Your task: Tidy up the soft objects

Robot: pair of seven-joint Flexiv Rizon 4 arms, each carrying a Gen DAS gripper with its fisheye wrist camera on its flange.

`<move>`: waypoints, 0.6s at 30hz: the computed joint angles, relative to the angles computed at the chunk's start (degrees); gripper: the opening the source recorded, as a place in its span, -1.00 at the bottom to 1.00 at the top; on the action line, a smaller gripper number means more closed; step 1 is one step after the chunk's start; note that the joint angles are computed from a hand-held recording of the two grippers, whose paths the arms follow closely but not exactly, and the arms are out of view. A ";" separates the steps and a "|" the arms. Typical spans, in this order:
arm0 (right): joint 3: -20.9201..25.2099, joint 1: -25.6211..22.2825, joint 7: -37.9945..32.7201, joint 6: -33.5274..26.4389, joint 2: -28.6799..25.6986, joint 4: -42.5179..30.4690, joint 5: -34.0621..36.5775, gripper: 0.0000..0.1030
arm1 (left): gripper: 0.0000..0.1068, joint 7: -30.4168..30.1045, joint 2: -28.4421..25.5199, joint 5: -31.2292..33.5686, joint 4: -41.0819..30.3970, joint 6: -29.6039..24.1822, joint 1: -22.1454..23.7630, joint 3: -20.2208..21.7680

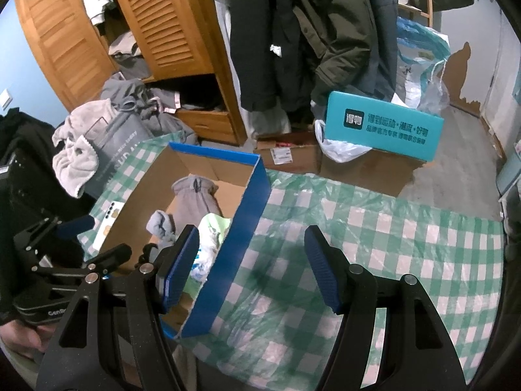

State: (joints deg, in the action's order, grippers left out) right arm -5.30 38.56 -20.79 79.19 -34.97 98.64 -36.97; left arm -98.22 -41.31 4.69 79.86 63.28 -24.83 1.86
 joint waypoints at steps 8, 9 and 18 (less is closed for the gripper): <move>0.67 -0.27 -0.85 -0.45 -0.19 -0.38 0.78 0.29 | 0.52 -0.41 -0.15 0.70 -0.55 -0.60 -0.23 0.67; 0.65 -0.25 -0.87 -0.45 -0.19 -0.38 0.81 0.29 | 0.52 -0.55 -0.19 0.90 -0.73 -0.96 -0.34 0.86; 0.66 -0.06 -1.17 -0.67 -0.35 -0.65 0.91 0.29 | 0.52 -1.46 0.09 1.74 -0.48 -1.02 -0.18 0.94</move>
State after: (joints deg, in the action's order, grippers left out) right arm -4.64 38.51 -21.95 78.52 -35.32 97.99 -36.06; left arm -99.68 -41.22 6.43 79.38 62.27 -25.01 2.79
